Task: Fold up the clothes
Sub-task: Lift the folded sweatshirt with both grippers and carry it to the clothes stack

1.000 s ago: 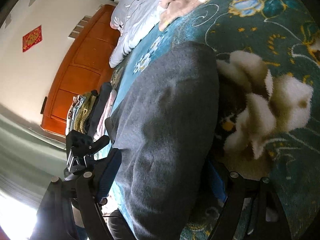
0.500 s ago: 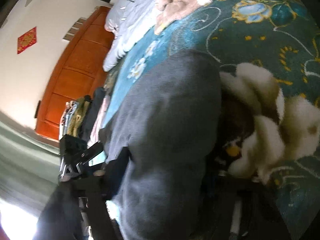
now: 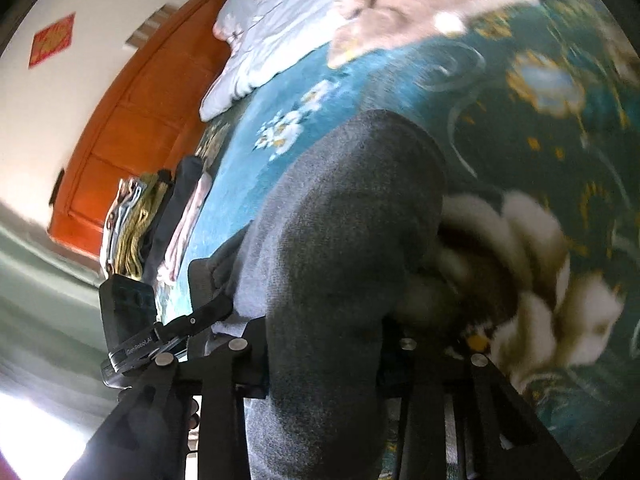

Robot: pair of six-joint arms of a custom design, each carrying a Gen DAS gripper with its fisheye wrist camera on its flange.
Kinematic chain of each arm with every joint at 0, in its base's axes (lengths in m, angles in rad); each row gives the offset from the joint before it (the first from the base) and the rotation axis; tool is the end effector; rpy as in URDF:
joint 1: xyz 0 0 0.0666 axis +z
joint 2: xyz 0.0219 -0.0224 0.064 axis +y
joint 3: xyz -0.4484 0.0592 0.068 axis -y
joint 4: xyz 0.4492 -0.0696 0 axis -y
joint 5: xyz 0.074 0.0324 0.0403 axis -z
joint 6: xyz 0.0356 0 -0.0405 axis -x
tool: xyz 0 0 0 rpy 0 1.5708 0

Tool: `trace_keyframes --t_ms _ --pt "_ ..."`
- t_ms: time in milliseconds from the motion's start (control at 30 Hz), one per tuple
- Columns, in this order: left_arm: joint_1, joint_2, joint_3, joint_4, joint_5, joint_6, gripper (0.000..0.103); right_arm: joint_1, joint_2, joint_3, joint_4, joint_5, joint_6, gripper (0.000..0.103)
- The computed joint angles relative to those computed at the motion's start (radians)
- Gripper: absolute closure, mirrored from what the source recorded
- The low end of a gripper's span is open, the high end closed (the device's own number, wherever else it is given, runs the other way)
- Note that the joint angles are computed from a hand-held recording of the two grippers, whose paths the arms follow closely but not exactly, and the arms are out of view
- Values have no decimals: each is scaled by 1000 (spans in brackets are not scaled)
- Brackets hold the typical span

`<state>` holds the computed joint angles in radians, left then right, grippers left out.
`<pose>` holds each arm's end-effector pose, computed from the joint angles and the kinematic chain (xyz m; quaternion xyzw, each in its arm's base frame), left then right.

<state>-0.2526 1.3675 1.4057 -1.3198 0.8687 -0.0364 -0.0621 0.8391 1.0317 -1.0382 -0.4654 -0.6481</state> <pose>0.4524 -0.1452 0.5076 0.1893 0.8796 -0.4281 0.0850 0.2843 -0.0021 0.5163 0.2396 0.8815 0.3061 0.2682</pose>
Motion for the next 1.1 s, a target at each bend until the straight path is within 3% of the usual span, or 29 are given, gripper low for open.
trace_keyframes --t_ms 267,433,600,767,967,1100 --pt "117 -44 -4 117 21 123 66 59 225 248 -104 -54 240 67" --pt "220 -42 -4 223 -28 231 66 132 397 395 -131 -111 374 67" --pt "294 -6 24 311 -86 317 65 216 624 621 -210 -143 486 67" --pt "339 42 46 396 -126 400 65 284 829 877 -321 -149 627 67" --pt "346 74 40 500 -188 485 65 332 1087 1235 -527 -157 801 67" --pt "345 90 39 538 -231 497 65 341 1211 1409 -646 -187 886 67"
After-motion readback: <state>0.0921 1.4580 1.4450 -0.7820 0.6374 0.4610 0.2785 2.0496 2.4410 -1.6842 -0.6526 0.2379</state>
